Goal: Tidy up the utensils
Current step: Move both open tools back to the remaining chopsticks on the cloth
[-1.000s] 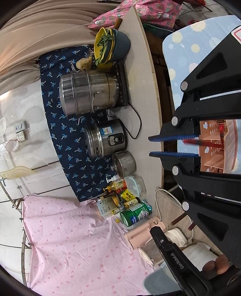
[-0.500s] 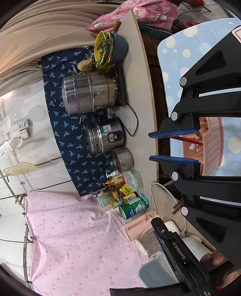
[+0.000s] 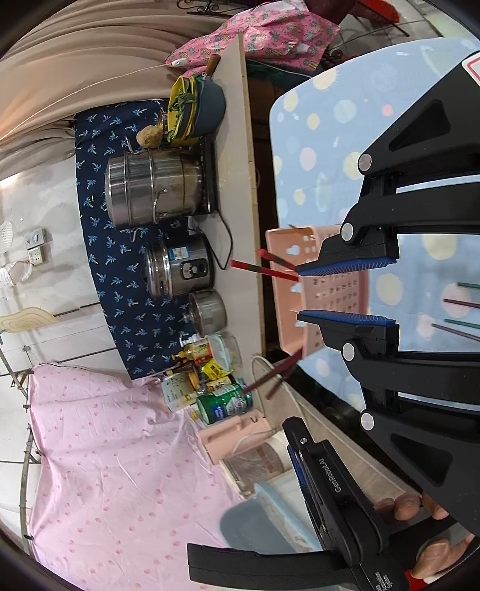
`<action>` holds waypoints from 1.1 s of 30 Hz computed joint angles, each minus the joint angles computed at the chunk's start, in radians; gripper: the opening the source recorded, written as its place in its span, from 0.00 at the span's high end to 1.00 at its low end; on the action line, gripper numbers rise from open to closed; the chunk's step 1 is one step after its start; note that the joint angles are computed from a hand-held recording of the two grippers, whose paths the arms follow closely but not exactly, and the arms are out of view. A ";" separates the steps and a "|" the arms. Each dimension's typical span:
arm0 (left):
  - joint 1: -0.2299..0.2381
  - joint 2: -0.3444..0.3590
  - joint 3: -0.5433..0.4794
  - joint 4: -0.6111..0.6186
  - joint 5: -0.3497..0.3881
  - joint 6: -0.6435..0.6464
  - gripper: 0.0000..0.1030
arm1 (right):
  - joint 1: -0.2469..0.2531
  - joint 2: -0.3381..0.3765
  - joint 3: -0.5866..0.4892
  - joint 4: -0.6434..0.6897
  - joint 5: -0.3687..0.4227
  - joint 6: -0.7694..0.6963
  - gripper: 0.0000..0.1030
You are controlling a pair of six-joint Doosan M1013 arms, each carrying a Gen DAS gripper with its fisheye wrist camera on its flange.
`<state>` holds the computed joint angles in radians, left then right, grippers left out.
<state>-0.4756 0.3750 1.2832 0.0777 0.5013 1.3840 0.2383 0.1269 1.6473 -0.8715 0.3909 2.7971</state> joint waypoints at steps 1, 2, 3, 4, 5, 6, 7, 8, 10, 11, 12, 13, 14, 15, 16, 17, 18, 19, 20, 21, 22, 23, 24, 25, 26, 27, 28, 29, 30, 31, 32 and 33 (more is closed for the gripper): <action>0.001 -0.009 0.022 -0.007 -0.006 0.004 0.70 | 0.007 -0.007 0.014 -0.001 0.004 0.005 0.81; 0.002 -0.017 0.041 -0.012 -0.010 0.008 0.70 | 0.012 -0.014 0.028 0.006 0.005 0.005 0.81; 0.003 -0.026 0.064 -0.008 -0.015 0.005 0.70 | 0.016 -0.020 0.041 0.008 0.007 0.009 0.81; 0.002 -0.033 0.082 -0.004 -0.017 0.003 0.70 | 0.022 -0.027 0.055 0.012 0.011 0.012 0.81; 0.003 -0.038 0.096 -0.007 -0.014 0.010 0.70 | 0.026 -0.034 0.072 0.030 0.011 0.006 0.81; 0.005 -0.044 0.111 -0.011 -0.013 0.014 0.70 | 0.032 -0.039 0.083 0.041 0.015 0.000 0.81; 0.007 -0.051 0.133 -0.011 -0.013 0.011 0.70 | 0.040 -0.044 0.098 0.038 0.026 0.006 0.81; 0.008 -0.057 0.149 -0.015 -0.016 0.013 0.70 | 0.046 -0.049 0.111 0.032 0.033 0.015 0.81; 0.010 -0.067 0.178 -0.025 -0.015 0.019 0.70 | 0.059 -0.058 0.140 0.052 0.045 0.008 0.81; 0.012 -0.072 0.193 -0.034 -0.013 0.025 0.70 | 0.064 -0.061 0.150 0.066 0.049 0.000 0.81; 0.013 -0.076 0.205 -0.044 -0.009 0.033 0.70 | 0.070 -0.064 0.160 0.081 0.058 -0.011 0.81; 0.014 -0.079 0.215 -0.052 -0.005 0.039 0.70 | 0.077 -0.067 0.171 0.092 0.068 -0.017 0.81; 0.016 -0.084 0.229 -0.065 -0.005 0.049 0.70 | 0.080 -0.068 0.178 0.098 0.074 -0.022 0.81; 0.016 -0.087 0.238 -0.068 -0.003 0.052 0.70 | 0.087 -0.070 0.187 0.108 0.084 -0.031 0.81; 0.016 -0.092 0.251 -0.071 -0.001 0.053 0.70 | 0.094 -0.071 0.195 0.106 0.095 -0.030 0.81; 0.016 -0.097 0.265 -0.074 -0.002 0.054 0.70 | 0.103 -0.072 0.203 0.101 0.107 -0.026 0.81; 0.017 -0.098 0.273 -0.079 0.000 0.059 0.70 | 0.108 -0.073 0.209 0.102 0.114 -0.027 0.81; 0.017 -0.102 0.285 -0.087 0.003 0.068 0.70 | 0.111 -0.075 0.217 0.107 0.118 -0.030 0.81; 0.016 -0.105 0.297 -0.088 0.007 0.072 0.70 | 0.118 -0.076 0.225 0.114 0.124 -0.032 0.81; 0.015 -0.106 0.305 -0.091 0.012 0.074 0.70 | 0.121 -0.075 0.230 0.122 0.126 -0.036 0.81; 0.016 -0.108 0.312 -0.098 0.015 0.080 0.70 | 0.127 -0.076 0.238 0.132 0.129 -0.040 0.81; 0.017 -0.110 0.321 -0.105 0.019 0.085 0.70 | 0.132 -0.077 0.245 0.142 0.130 -0.042 0.81; 0.018 -0.112 0.330 -0.117 0.026 0.094 0.70 | 0.136 -0.078 0.253 0.151 0.130 -0.043 0.81; 0.018 -0.113 0.336 -0.122 0.030 0.096 0.70 | 0.140 -0.079 0.260 0.162 0.129 -0.045 0.81; 0.018 -0.114 0.343 -0.127 0.034 0.098 0.70 | 0.143 -0.080 0.266 0.172 0.130 -0.047 0.81; 0.018 -0.115 0.349 -0.133 0.036 0.102 0.70 | 0.147 -0.081 0.272 0.179 0.133 -0.045 0.81; 0.018 -0.116 0.356 -0.136 0.042 0.106 0.70 | 0.151 -0.081 0.277 0.186 0.135 -0.044 0.81; 0.017 -0.118 0.362 -0.136 0.044 0.107 0.70 | 0.153 -0.080 0.281 0.197 0.135 -0.048 0.81; 0.018 -0.119 0.367 -0.141 0.048 0.110 0.70 | 0.154 -0.080 0.285 0.218 0.133 -0.060 0.81; 0.019 -0.121 0.374 -0.151 0.053 0.117 0.70 | 0.157 -0.080 0.289 0.232 0.132 -0.069 0.81; 0.018 -0.123 0.380 -0.154 0.057 0.119 0.70 | 0.161 -0.080 0.293 0.240 0.134 -0.075 0.81; 0.019 -0.124 0.385 -0.158 0.060 0.124 0.70 | 0.164 -0.078 0.295 0.247 0.135 -0.080 0.81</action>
<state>-0.4569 0.2509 1.6685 -0.0808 0.5613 1.5078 0.4025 0.0487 1.9420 -0.6249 0.5256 2.7173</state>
